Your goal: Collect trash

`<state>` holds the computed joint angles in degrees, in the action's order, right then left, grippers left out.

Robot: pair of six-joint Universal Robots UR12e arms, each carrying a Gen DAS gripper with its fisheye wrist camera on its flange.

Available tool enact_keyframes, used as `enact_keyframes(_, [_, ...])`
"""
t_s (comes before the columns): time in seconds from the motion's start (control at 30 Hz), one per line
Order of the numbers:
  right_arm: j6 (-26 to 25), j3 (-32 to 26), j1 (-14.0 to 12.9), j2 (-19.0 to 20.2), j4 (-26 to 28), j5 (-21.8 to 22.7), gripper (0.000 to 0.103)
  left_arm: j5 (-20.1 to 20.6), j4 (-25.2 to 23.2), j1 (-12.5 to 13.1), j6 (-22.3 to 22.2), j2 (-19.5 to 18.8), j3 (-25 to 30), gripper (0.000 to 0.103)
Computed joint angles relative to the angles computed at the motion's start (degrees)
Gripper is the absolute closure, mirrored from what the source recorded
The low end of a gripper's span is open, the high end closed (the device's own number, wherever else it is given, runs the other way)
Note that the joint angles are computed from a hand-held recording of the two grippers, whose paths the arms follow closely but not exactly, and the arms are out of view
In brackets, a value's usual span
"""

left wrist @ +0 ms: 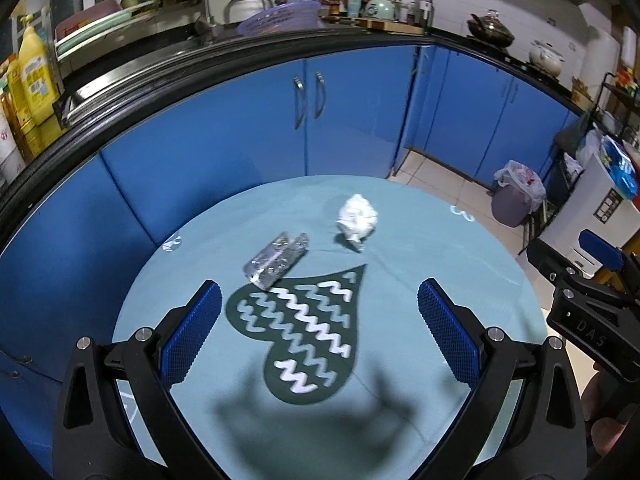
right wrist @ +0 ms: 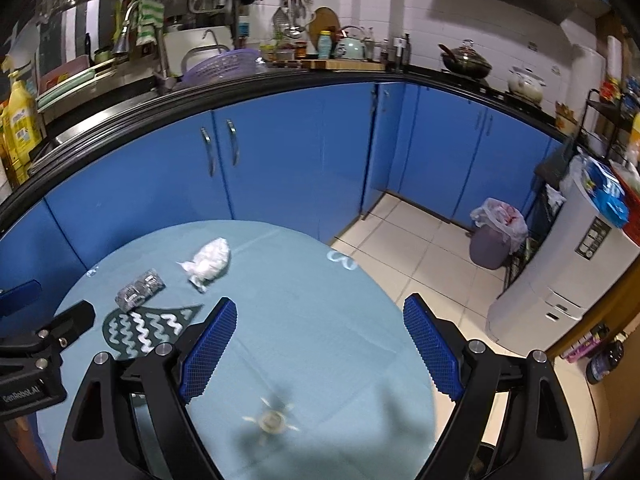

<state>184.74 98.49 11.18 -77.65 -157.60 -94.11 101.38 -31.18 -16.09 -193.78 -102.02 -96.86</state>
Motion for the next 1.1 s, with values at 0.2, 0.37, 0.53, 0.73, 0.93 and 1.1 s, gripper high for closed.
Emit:
enact_keyframes(0.2, [0.1, -3.99, 1.19, 3.86, 1.73, 1.73, 0.02, -0.36, -0.18, 1.9, -0.79, -1.18, 0.03, 0.006])
enact_keyframes(0.37, [-0.11, -7.44, 2.05, 7.03, 3.18, 2.76, 0.02, -0.91, -0.56, 3.62, -1.21, -2.78, 0.4, 0.006])
enact_keyframes(0.53, [-0.41, -11.02, 2.83, 10.34, 4.81, 2.8, 0.02, -2.07, -1.71, 5.05, -1.75, -4.74, 1.69, 0.006])
enact_keyframes(0.73, [-0.41, -15.42, 2.99, 13.76, 7.82, 4.49, 0.02, -5.23, -1.92, 6.09, -1.06, -6.48, 2.64, 0.006])
enact_keyframes(0.93, [-0.42, -18.73, 3.09, 16.38, 11.01, 5.77, 0.02, -5.61, -0.61, 5.97, 2.73, -7.94, 3.34, 0.006])
enact_keyframes(1.1, [-0.27, -19.59, 3.21, 17.26, 12.42, 4.99, 0.02, -5.06, -1.12, 6.02, 4.32, -9.26, 4.24, 0.006])
